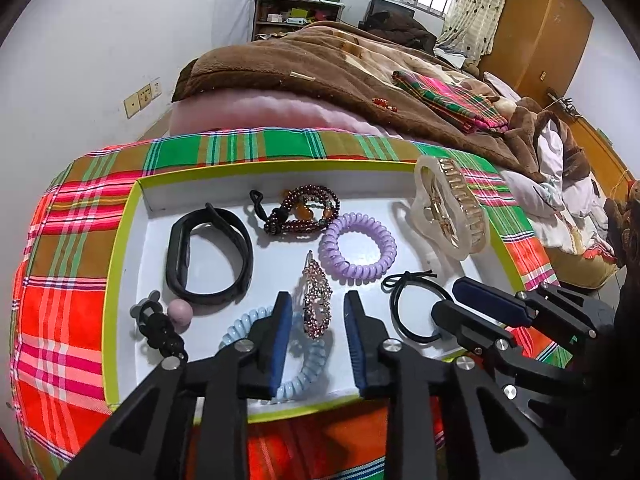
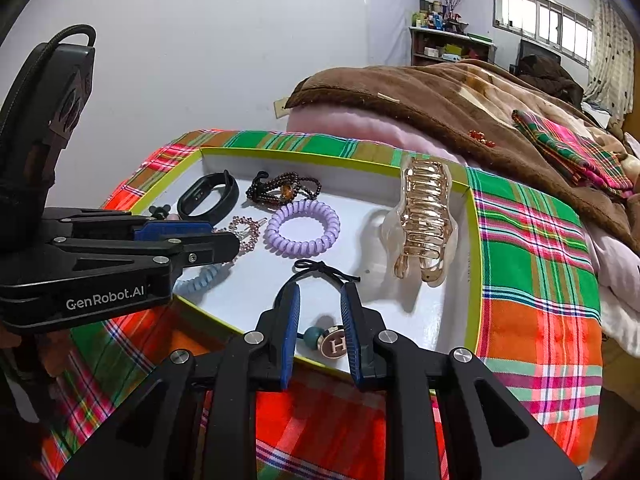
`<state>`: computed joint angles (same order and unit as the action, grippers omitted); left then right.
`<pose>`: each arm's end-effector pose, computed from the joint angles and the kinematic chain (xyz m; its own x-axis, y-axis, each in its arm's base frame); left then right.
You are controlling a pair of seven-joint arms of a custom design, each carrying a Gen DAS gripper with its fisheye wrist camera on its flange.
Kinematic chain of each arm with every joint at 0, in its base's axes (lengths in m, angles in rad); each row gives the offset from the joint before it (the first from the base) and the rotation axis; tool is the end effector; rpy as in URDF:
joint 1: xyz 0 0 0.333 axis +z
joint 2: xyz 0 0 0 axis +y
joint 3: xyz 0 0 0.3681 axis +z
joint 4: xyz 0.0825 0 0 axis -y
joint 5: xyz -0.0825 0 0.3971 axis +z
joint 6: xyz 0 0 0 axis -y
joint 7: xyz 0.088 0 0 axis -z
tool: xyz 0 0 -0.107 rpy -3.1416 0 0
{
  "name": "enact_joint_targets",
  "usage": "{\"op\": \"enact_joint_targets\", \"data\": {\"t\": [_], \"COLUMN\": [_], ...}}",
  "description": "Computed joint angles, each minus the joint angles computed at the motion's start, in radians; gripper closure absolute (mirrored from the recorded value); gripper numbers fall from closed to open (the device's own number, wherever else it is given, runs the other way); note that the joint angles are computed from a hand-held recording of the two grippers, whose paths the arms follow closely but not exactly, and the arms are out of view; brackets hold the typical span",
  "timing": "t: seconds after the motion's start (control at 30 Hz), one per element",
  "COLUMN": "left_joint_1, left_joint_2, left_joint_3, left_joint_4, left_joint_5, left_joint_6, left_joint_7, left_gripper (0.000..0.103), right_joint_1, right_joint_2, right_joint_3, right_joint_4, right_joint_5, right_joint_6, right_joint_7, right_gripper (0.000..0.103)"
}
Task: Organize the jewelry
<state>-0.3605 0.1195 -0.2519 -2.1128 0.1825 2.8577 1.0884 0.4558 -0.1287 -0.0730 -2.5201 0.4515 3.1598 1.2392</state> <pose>0.5069 -0.3617 0.4764 -0.3202 -0.9323 0.1681 -0.8048 0.1741 -0.5675 0.4758 0.1484 0.4519 0.2861 -0.9543 -0.0865 -0.7099 -0.1505 -0.6880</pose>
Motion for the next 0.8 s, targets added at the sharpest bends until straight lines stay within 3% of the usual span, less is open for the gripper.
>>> {"op": "enact_joint_targets", "data": {"t": [0.1, 0.17, 0.27, 0.5, 0.6, 0.7, 0.8], "left_joint_1": [-0.004, -0.007, -0.013, 0.012, 0.03, 0.06, 0.086], "left_joint_2": [-0.016, -0.031, -0.064, -0.154, -0.191, -0.231, -0.271], "left_joint_3": [0.005, 0.009, 0.016, -0.018, -0.044, -0.081, -0.124], "left_joint_4": [-0.011, -0.022, -0.045, -0.113, -0.144, -0.175, -0.201], "left_joint_5": [0.022, 0.047, 0.133, 0.328, 0.381, 0.497, 0.613], "left_joint_6": [0.004, 0.005, 0.006, 0.0, -0.005, -0.017, -0.045], "left_joint_7": [-0.024, -0.05, -0.131, -0.33, -0.394, -0.513, -0.619], "left_gripper": [0.066, 0.063, 0.059, 0.055, 0.054, 0.047, 0.046], "right_joint_1": [-0.021, -0.023, -0.022, -0.218, -0.298, -0.318, -0.34], "right_joint_2": [-0.018, -0.036, -0.074, -0.187, -0.24, -0.29, -0.335], "right_joint_3": [0.021, 0.023, 0.024, 0.228, 0.312, 0.34, 0.369], "right_joint_4": [-0.016, -0.03, -0.061, -0.148, -0.18, -0.21, -0.242], "right_joint_5": [-0.019, -0.036, -0.067, -0.183, -0.219, -0.246, -0.276], "right_joint_6": [0.014, 0.024, 0.047, 0.079, 0.072, 0.056, 0.057], "right_joint_7": [0.037, 0.066, 0.113, 0.279, 0.347, 0.4, 0.451], "right_gripper": [0.078, 0.071, 0.071, 0.068, 0.052, 0.051, 0.051]}}
